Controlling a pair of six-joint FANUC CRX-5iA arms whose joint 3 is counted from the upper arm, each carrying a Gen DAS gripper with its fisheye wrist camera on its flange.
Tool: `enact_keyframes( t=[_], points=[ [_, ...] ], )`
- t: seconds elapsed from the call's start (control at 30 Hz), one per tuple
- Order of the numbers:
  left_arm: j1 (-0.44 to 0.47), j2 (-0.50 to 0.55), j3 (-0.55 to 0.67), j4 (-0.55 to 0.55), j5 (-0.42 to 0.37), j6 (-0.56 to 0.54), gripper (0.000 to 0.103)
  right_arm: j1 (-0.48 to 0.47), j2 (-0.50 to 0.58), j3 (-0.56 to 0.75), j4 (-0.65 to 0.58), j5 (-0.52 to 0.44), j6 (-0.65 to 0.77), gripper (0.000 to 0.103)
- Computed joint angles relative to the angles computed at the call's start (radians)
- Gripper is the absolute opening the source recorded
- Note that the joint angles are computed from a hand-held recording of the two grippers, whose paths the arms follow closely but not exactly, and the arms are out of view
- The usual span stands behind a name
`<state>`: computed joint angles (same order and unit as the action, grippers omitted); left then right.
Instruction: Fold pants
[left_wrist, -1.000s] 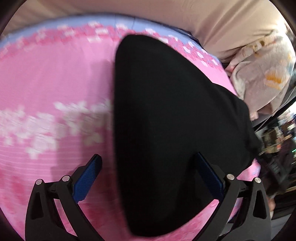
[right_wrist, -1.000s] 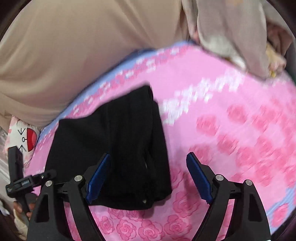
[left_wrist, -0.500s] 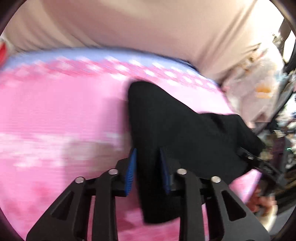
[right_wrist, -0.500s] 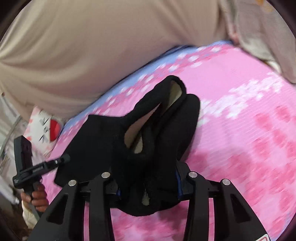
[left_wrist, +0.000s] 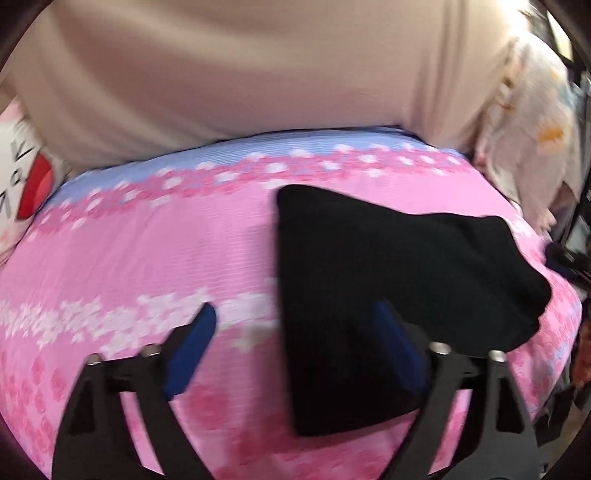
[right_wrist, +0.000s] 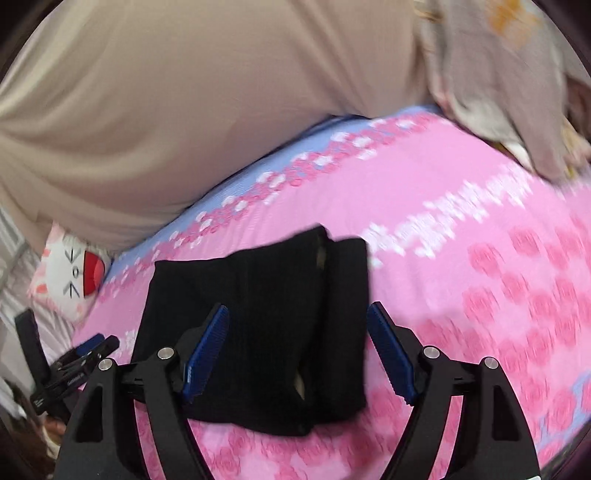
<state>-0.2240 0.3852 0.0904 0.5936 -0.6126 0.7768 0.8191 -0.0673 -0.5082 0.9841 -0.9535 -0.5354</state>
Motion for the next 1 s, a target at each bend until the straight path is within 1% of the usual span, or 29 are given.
enact_keyframes(
  t=[0.03,0.07,0.1,0.13,0.17,0.2,0.27,0.3,0.33,0.37,0.4,0.47,0.53,0.57,0.63,0.67,0.7,0.73,0.77,0.87,0.9,0.97,1.0],
  points=[
    [-0.009,0.011,0.017,-0.007,-0.016,0.004,0.087,-0.024,0.022,0.023,-0.017,0.005,0.054,0.078],
    [-0.019,0.016,0.026,-0.012,-0.032,0.0,0.087,-0.053,0.056,0.061,-0.06,0.005,0.127,0.078],
    [-0.022,0.015,0.028,-0.022,-0.037,0.004,0.087,-0.082,0.088,0.1,-0.132,0.011,0.201,0.058],
    [-0.027,0.012,0.027,-0.03,-0.04,0.002,0.087,-0.108,0.111,0.131,-0.206,0.033,0.262,0.014],
    [-0.029,0.007,0.019,-0.02,-0.041,-0.019,0.088,-0.126,0.109,0.132,-0.229,0.083,0.28,0.011],
    [-0.027,-0.005,-0.002,0.012,-0.046,-0.07,0.091,-0.129,0.098,0.12,-0.199,0.106,0.271,0.009],
    [-0.025,-0.029,-0.051,0.096,-0.061,-0.187,0.094,-0.135,0.077,0.101,-0.116,0.144,0.254,0.008],
    [-0.026,-0.034,-0.066,0.133,-0.073,-0.227,0.094,-0.153,0.057,0.082,-0.071,0.197,0.226,0.008],
    [-0.03,-0.036,-0.075,0.166,-0.089,-0.262,0.095,-0.176,0.044,0.069,-0.045,0.25,0.208,0.008],
    [-0.036,-0.034,-0.078,0.191,-0.105,-0.287,0.096,-0.19,0.05,0.082,-0.06,0.268,0.227,0.008],
    [-0.053,-0.024,-0.065,0.191,-0.121,-0.293,0.096,-0.2,0.068,0.116,-0.127,0.267,0.29,0.01],
    [-0.085,-0.012,-0.049,0.184,-0.12,-0.311,0.096,-0.206,0.096,0.175,-0.255,0.238,0.378,0.011],
    [-0.132,0.007,-0.026,0.15,-0.101,-0.331,0.096,-0.205,0.085,0.162,-0.256,0.273,0.372,0.013],
    [-0.152,0.02,-0.012,0.131,-0.095,-0.331,0.096,-0.202,0.08,0.158,-0.253,0.271,0.365,0.013],
    [-0.177,0.045,0.028,0.073,-0.094,-0.287,0.096,-0.189,0.063,0.147,-0.246,0.252,0.359,0.016],
    [-0.184,0.057,0.046,0.052,-0.099,-0.269,0.096,-0.18,0.055,0.144,-0.259,0.227,0.364,0.021],
    [-0.188,0.067,0.062,0.029,-0.11,-0.248,0.096,-0.165,0.039,0.136,-0.274,0.201,0.367,0.035],
    [-0.188,0.071,0.065,0.031,-0.12,-0.251,0.096,-0.156,0.029,0.126,-0.277,0.195,0.364,0.048],
    [-0.187,0.075,0.07,0.034,-0.129,-0.255,0.096,-0.13,0.001,0.085,-0.248,0.187,0.324,0.05],
    [-0.18,0.083,0.078,0.017,-0.147,-0.244,0.096,-0.069,-0.029,0.033,-0.212,0.162,0.296,0.05],
    [-0.179,0.084,0.08,0.009,-0.15,-0.238,0.096,-0.05,-0.036,0.011,-0.184,0.171,0.272,0.049],
    [-0.18,0.088,0.085,0.001,-0.158,-0.229,0.096,-0.038,-0.029,0.0,-0.162,0.188,0.265,0.027],
    [-0.181,0.091,0.088,0.008,-0.161,-0.231,0.096,-0.036,-0.008,0.018,-0.17,0.163,0.284,0.024]
  ],
)
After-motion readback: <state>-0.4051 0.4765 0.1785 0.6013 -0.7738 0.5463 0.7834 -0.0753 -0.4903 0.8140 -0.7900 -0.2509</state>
